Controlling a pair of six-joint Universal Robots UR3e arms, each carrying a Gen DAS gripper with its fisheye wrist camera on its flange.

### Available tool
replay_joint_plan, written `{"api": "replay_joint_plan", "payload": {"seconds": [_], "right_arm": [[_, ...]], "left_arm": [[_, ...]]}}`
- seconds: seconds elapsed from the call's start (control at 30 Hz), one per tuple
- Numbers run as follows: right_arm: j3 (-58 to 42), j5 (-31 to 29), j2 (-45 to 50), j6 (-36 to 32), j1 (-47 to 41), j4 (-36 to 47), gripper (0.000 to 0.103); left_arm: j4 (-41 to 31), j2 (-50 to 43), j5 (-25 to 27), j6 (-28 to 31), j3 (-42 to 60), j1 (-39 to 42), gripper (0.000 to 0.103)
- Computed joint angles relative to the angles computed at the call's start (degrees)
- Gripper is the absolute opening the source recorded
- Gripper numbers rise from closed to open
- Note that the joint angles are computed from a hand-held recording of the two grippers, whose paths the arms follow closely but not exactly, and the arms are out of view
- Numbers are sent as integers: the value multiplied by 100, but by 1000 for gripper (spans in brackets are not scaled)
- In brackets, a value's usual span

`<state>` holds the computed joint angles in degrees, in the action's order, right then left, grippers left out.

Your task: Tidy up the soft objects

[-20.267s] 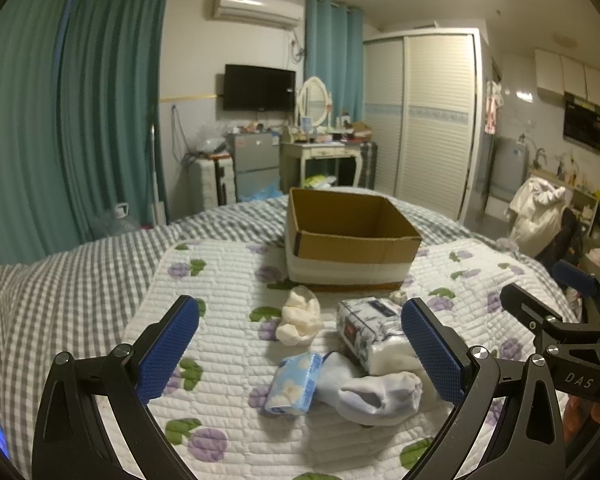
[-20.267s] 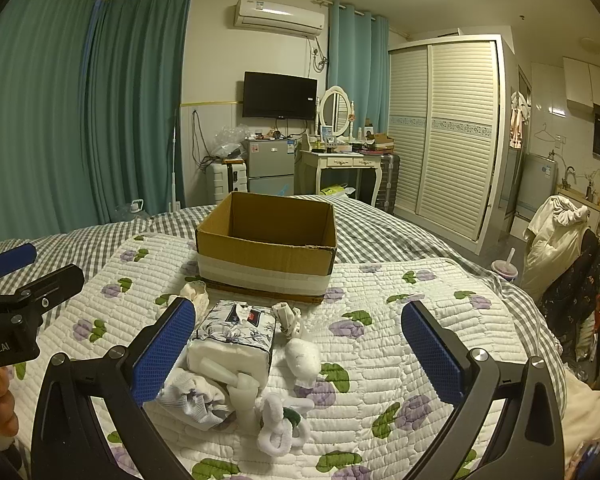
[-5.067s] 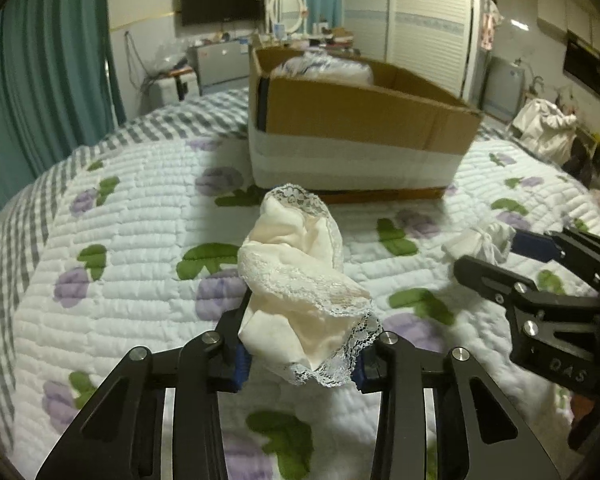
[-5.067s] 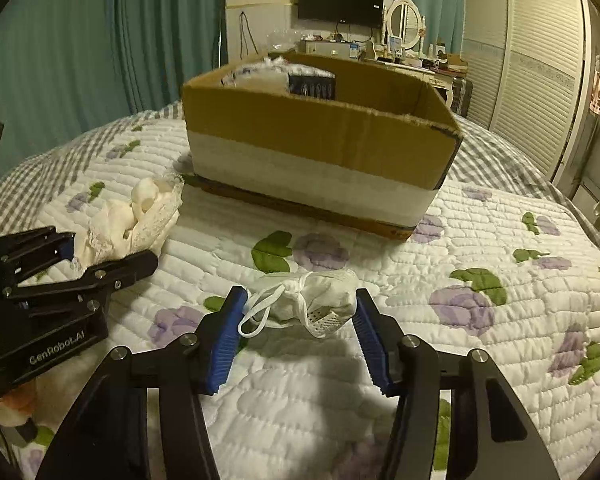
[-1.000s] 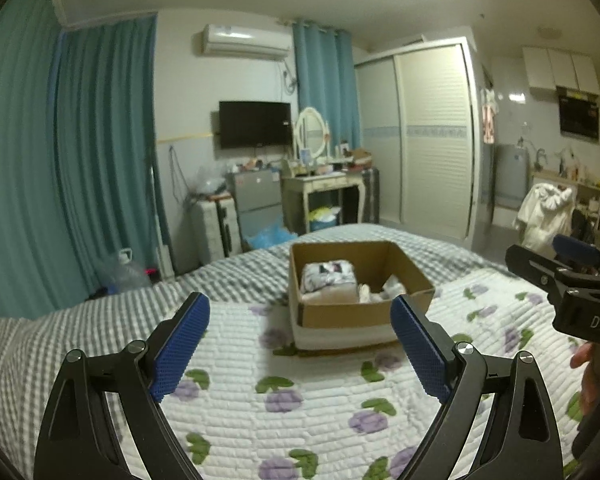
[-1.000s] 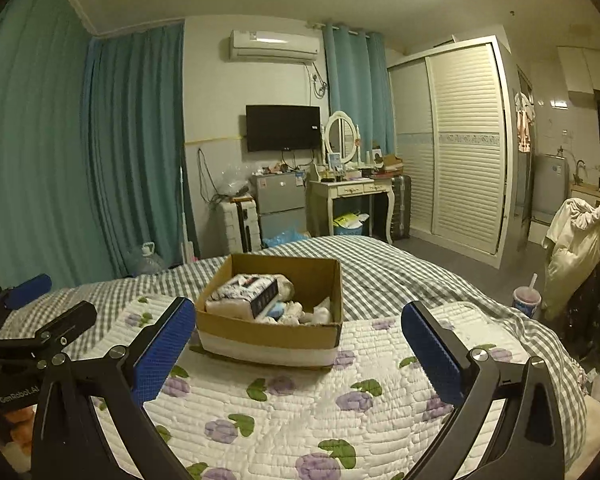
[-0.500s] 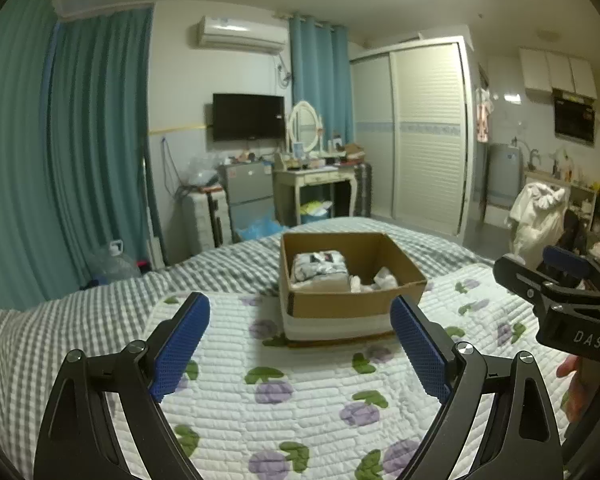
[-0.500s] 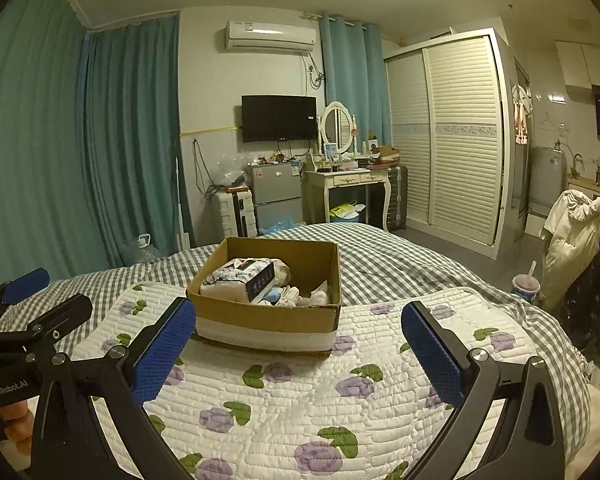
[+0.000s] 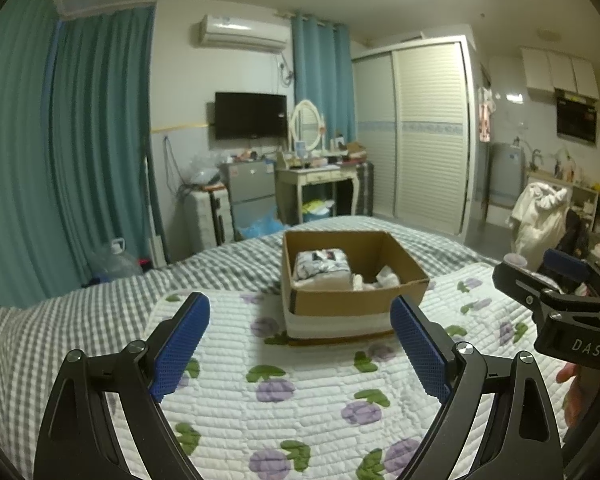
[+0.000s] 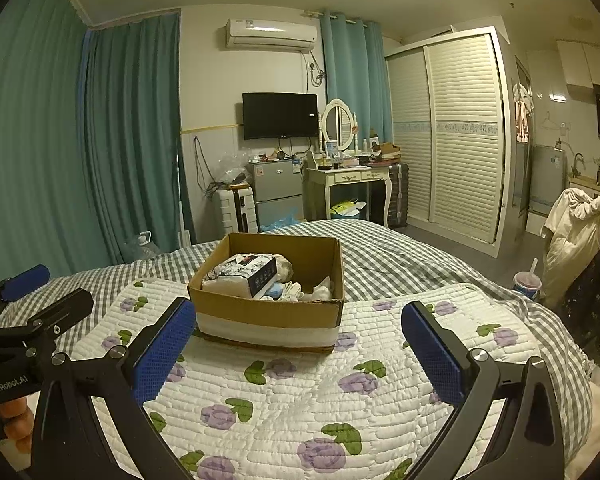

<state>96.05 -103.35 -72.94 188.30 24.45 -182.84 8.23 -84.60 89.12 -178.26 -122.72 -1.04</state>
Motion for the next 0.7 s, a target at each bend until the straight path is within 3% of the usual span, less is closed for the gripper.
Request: {"api": "replay_joint_plan", "payload": {"seconds": [0.7], "right_arm": [[12, -56, -21, -31, 25, -22, 103]], "left_arm": [[-94, 65, 14, -6, 21, -26, 93]]}}
